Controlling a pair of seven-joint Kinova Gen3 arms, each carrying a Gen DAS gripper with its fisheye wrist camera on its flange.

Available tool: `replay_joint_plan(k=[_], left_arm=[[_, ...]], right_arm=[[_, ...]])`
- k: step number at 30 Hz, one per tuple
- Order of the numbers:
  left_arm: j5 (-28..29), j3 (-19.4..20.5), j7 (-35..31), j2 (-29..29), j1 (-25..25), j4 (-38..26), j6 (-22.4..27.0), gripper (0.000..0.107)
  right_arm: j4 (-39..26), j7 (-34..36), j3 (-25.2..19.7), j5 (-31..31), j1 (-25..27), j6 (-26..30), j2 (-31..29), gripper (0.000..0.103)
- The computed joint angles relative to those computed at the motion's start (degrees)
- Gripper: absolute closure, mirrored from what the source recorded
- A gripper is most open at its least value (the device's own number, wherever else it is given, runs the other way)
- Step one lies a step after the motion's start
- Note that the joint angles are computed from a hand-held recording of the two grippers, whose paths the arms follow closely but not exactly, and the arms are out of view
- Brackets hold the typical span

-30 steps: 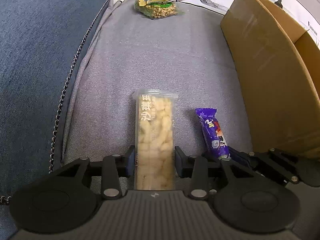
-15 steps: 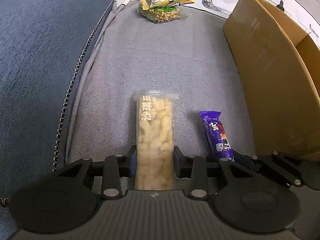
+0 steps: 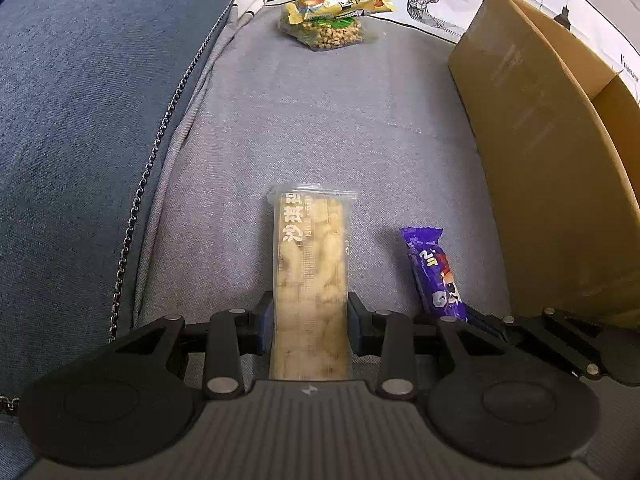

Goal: Organize snacks
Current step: 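Lift the rice cake bar with the left tool while the right tool holds the purple candy bar, then carry the rice cake bar and purple candy bar over the box with both tools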

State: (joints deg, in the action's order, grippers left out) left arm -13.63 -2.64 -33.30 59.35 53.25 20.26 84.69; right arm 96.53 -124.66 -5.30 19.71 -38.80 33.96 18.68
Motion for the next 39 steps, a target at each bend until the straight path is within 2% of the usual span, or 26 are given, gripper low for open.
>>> replay_joint_plan(k=[8,14,19,27,32,39], left_arm=[[-0.43,-0.26,0.79,-1.15,0.28,2.3,-1.67,0.068],[-1.69,-0.52,2.48,-3.56,0.8,7.03,-5.81,0.068],[-3.14,-0.68,3.56,-4.53,1.29,8.76,-8.28,0.068],[-6.49,-1.91,8.44,-7.99,2.69,15.23,-15.16,0.068],[-10.93,-3.91,13.03,-9.55,4.88,17.26,-16.85,0.068],[-17.49,-5.69,19.43,-11.5,7.65,19.82,-20.15,0.068]], right_arm=[[-0.23,0.27,-0.05,-0.48,0.31,-0.24,0.18,0.085],[0.75,-0.8,0.22,-0.27,0.2,-1.59,-0.93,0.085],[1.34,-3.58,0.86,1.97,-0.74,-2.61,-2.22,0.085],[2.42,-8.25,1.02,6.17,-1.02,-3.77,-4.8,0.085],[4.51,-14.44,1.83,13.12,-2.56,-5.76,-7.46,0.085],[7.14,-22.63,0.45,21.33,-0.08,-9.14,-12.69,0.085]])
